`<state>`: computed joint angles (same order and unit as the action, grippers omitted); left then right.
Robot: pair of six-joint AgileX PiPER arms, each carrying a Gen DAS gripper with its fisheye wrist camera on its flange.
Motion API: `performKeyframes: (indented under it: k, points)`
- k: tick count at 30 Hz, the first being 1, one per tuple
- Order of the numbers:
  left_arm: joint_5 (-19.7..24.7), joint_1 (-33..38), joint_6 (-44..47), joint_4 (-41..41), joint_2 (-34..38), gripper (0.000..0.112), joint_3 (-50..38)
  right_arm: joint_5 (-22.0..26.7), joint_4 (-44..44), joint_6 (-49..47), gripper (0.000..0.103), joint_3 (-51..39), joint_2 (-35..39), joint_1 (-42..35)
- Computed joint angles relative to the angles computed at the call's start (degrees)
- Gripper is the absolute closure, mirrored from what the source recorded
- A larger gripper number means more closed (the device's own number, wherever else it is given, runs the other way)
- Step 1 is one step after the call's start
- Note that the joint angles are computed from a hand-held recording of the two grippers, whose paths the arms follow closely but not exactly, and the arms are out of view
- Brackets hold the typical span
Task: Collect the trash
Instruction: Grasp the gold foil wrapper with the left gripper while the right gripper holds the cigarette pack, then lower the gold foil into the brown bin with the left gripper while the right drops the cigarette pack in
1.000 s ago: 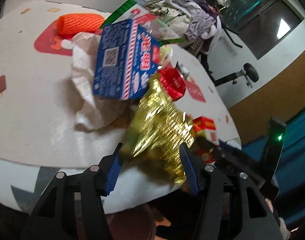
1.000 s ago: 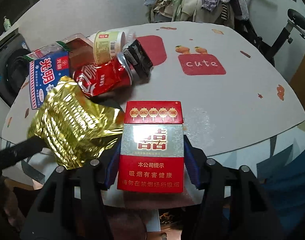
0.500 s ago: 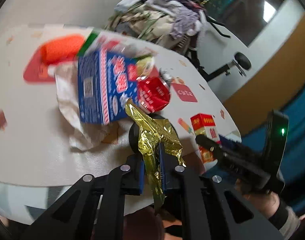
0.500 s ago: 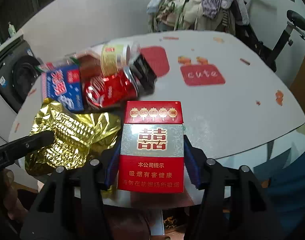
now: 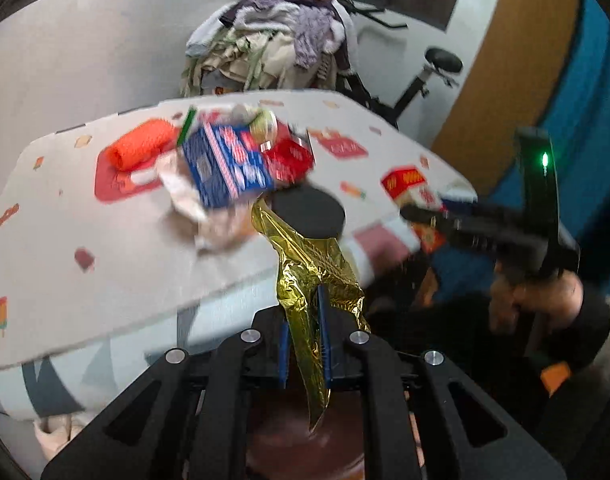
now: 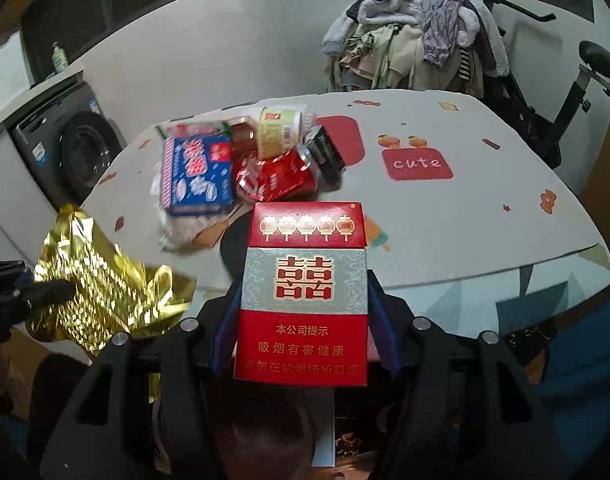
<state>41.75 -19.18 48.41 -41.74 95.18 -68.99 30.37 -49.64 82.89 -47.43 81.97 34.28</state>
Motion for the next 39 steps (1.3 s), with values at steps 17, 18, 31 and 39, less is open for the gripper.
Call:
performKeyframes:
  k: [17, 18, 31, 39]
  points:
    - [-13.65, -5.90, 6.11, 4.90, 4.54, 0.098, 15.28, -1.44, -8.92, 15.26, 0.045, 7.34, 1.76, 7.87]
    - [-13.87, -5.80, 8.12, 2.85, 5.21, 0.098, 15.22, -1.94, -9.81, 16.19, 0.045, 7.54, 2.33, 7.81]
    - [-12.89, 3.17, 36.65, -29.98, -4.24, 0.028, 23.50, -6.11, -13.57, 19.72, 0.045, 6.79, 6.75, 9.80]
    - [-14.72, 8.15, 52.47, -46.26, -12.74, 0.022, 31.17, -6.85, -12.93, 18.11, 0.045, 4.42, 9.21, 12.85]
